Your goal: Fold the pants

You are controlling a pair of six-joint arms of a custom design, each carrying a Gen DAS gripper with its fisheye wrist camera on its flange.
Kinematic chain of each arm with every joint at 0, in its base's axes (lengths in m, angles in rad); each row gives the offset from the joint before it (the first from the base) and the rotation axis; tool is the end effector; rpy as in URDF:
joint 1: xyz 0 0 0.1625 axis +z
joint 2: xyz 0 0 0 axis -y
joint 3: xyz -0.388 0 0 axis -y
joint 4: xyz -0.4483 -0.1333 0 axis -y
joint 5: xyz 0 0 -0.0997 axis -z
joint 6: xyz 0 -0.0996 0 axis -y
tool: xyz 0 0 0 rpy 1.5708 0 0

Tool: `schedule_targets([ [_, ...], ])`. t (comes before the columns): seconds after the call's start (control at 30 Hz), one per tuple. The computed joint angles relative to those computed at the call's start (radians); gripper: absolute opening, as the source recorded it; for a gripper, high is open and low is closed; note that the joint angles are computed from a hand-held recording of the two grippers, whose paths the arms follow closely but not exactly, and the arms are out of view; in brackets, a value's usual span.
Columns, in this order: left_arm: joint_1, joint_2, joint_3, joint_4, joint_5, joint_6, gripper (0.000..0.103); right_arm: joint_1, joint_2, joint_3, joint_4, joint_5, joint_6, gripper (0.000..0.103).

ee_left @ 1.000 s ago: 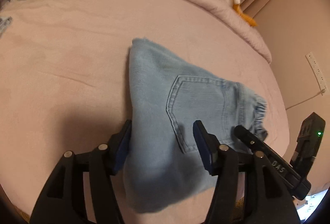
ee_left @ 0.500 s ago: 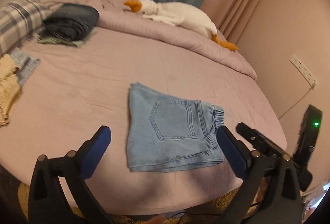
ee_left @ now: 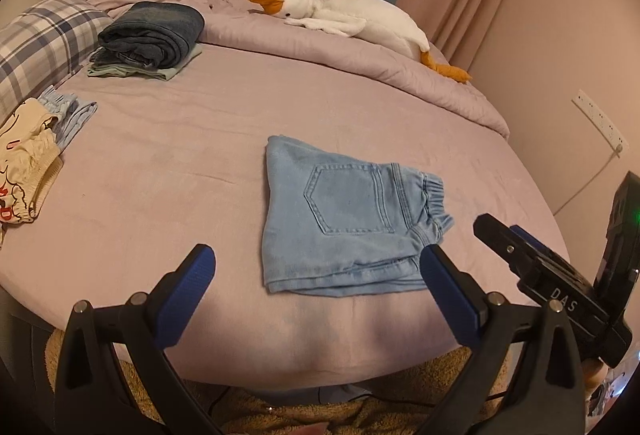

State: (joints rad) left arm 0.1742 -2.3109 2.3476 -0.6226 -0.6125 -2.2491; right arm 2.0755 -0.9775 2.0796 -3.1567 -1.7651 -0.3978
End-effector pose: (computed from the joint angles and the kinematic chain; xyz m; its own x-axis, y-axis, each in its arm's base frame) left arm -0.1536 -0.2451 0.3178 -0.7828 -0.5040 -0.3649 0.1035 0.4727 -0.8751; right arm 0.3673 -0.4290 0.0441 -0.6660 -0.6651 0.3378 -0.7442 0.5610 -0.3626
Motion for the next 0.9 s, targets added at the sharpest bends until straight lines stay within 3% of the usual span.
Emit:
schedule_targets([
  [0.9,0.008,0.016,-0.003,0.01,-0.031,-0.015,0.102,0.014,0.003,0.005,0.014,-0.046,-0.001,0.091],
])
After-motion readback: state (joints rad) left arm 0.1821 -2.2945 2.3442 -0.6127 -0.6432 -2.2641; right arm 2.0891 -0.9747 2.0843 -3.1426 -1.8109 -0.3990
